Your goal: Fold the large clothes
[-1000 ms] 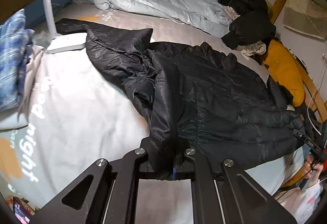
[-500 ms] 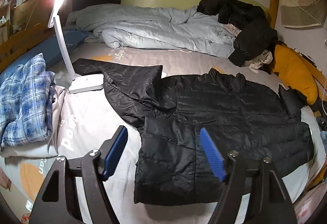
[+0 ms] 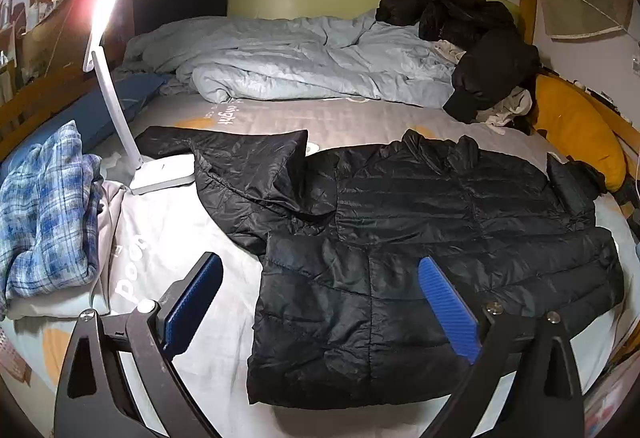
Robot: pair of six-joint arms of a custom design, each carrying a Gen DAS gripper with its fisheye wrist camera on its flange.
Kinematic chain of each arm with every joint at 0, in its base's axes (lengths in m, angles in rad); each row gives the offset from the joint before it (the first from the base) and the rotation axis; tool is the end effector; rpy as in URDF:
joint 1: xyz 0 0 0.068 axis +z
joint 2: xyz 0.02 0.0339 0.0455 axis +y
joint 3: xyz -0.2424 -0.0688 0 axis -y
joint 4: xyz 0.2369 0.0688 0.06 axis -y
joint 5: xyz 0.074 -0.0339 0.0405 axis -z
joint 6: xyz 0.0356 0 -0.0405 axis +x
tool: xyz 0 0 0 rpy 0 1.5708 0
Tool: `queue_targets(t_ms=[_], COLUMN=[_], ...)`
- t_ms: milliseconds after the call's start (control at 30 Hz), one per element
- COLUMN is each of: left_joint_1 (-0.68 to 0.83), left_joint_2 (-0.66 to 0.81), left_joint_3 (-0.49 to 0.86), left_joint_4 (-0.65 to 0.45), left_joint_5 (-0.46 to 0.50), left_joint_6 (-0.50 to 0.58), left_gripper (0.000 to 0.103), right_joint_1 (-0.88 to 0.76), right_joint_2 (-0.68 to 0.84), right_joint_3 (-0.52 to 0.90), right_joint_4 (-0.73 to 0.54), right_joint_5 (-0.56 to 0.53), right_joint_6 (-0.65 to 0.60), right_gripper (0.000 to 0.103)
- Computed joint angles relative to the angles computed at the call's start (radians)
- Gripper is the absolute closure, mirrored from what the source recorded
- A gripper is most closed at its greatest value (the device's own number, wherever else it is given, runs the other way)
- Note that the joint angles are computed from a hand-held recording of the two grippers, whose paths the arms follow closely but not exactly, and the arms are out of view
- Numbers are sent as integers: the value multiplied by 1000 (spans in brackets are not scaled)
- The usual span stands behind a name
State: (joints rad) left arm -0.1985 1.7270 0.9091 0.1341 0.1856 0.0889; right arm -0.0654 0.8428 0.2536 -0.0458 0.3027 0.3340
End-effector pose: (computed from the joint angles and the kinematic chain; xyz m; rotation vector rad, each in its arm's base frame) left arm 0.3398 -0.0751 0.1523 0.4211 2.2147 -0.2679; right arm 0.1749 -0.0221 0.1486 0.5949 2.0956 -0.1813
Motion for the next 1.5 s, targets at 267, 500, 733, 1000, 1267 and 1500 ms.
queue_targets(t_ms=[267, 500, 733, 1000, 1267, 1500], left_joint_1=[-5, -14, -25, -51, -126, -130], left_joint_2=[-2, -17, -42, -51, -95, -74], left_joint_3=[9, 0, -23, 2, 126, 135], left_joint_4=[-11, -1, 25, 20, 17, 49], left_joint_5=[13, 12, 6, -3, -27, 1], left_joint_6=[-14, -14, -15, -2, -2, -50], left_gripper=[4, 4, 3, 4, 3, 3], right_joint_1=[15, 16, 42, 61, 16, -30], right_joint_2=[-31, -31, -36, -29, 24, 79], right_joint_3=[-8, -9, -10, -3, 36, 50], right_joint_4=[-12, -10, 2, 12, 49, 72], right_joint_5=[6, 6, 9, 15, -5, -32], right_joint_6=[-11, -9, -5, -7, 1, -7], right_gripper=[0, 0, 0, 0, 0, 0])
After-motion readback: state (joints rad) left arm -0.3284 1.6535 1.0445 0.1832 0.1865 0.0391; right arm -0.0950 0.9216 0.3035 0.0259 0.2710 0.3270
